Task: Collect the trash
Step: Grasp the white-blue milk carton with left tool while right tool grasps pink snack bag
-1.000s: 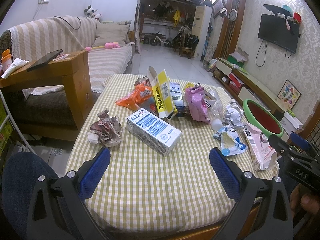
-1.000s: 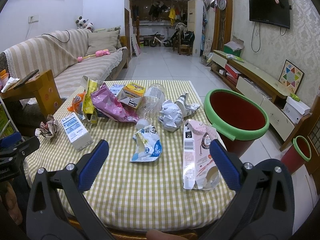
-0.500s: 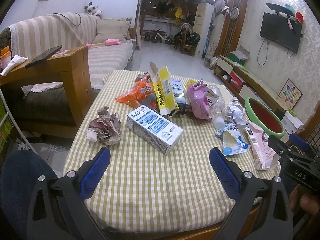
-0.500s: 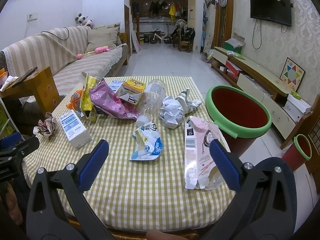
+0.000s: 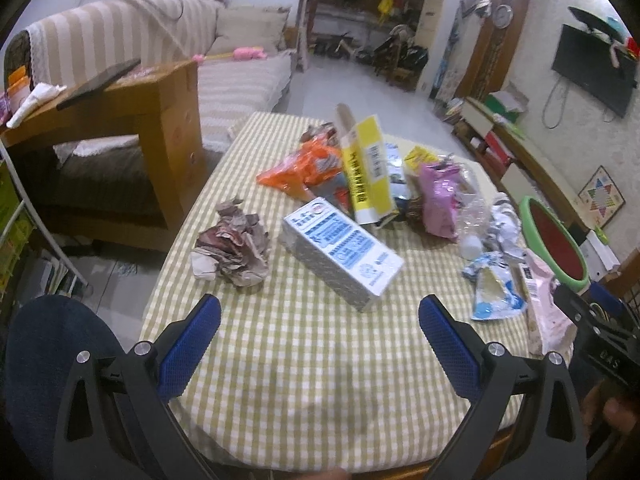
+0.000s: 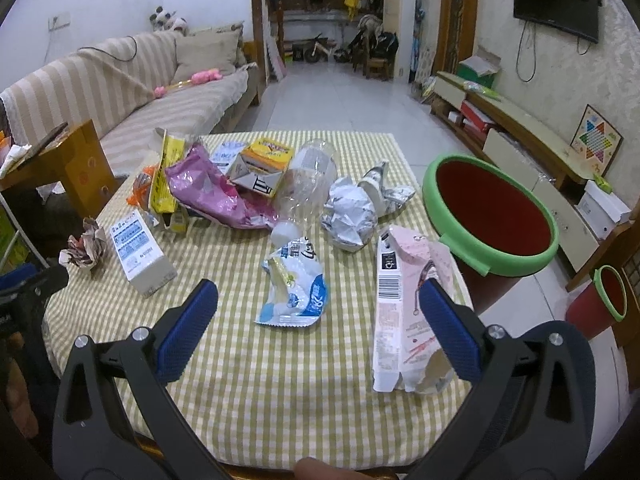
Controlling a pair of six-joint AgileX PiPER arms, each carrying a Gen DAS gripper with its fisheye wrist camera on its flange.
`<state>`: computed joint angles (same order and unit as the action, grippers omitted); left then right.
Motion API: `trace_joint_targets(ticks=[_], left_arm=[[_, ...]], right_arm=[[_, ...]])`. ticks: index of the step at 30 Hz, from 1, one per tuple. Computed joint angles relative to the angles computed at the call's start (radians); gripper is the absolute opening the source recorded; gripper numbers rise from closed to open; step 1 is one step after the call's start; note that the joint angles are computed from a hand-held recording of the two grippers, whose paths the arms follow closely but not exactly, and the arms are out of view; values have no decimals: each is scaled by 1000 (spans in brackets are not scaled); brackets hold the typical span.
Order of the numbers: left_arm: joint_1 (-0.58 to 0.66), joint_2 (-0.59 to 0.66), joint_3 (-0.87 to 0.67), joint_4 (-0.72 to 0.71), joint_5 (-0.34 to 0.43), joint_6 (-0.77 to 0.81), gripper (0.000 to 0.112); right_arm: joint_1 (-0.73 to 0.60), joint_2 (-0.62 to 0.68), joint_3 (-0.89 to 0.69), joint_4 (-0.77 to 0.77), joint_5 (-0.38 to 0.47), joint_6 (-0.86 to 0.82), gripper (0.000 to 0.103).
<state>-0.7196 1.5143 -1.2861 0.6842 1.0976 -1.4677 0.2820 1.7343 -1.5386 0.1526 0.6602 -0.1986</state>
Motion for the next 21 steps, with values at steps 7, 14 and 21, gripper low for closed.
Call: trace_joint_targets(ticks=[7, 14, 21], left_arm=[[154, 27, -13, -153, -125, 138, 94], [261, 127, -97, -328, -208, 270, 90], [327, 241, -208, -456, -207, 337, 86]], right_arm=[[-34, 97, -143, 6, 110, 2, 99], [-84, 262, -403, -78, 287, 74, 99], [-125, 454, -689, -103, 512, 74, 99]])
